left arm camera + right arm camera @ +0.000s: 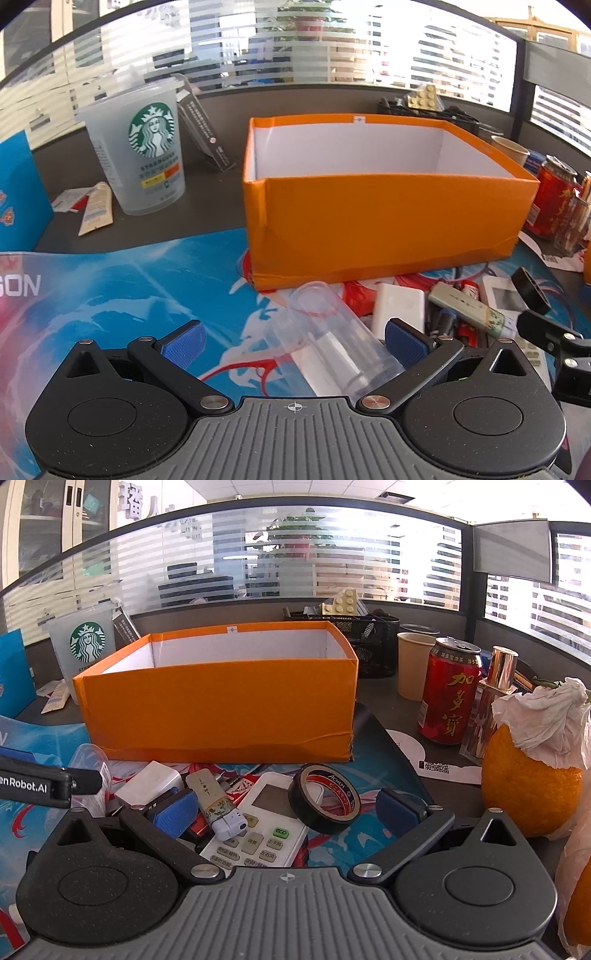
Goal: Organize rigid objects
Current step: 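Lower the left gripper onto the clear plastic cup and close on it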
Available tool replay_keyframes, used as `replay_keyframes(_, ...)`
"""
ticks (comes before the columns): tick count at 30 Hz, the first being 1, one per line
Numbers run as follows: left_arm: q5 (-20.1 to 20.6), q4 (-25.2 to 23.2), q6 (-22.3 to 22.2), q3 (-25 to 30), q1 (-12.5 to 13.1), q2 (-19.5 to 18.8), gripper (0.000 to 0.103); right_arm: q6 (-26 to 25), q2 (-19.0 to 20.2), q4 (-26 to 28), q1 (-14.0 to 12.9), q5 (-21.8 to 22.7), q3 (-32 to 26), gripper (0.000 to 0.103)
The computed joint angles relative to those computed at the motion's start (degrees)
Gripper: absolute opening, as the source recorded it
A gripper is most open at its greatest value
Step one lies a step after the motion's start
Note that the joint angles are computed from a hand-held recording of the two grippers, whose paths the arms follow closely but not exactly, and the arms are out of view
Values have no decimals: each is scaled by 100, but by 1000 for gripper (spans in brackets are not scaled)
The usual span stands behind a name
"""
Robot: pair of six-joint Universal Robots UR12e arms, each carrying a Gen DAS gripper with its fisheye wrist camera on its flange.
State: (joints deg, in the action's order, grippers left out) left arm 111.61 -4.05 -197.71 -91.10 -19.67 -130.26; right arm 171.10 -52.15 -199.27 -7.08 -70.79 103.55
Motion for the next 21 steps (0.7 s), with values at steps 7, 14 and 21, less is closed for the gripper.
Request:
replay_keyframes(7, -96, 40, -63, -37, 56, 7, 103, -10, 4, 10, 10, -17, -1, 103)
replay_keyframes(14, -131, 51, -148, -72, 92, 28, 103, -48, 22, 71, 35, -65, -18, 103)
replay_keyframes(21, -238, 37, -159, -123, 96, 48, 103, -81, 19, 77, 45, -69, -9, 103)
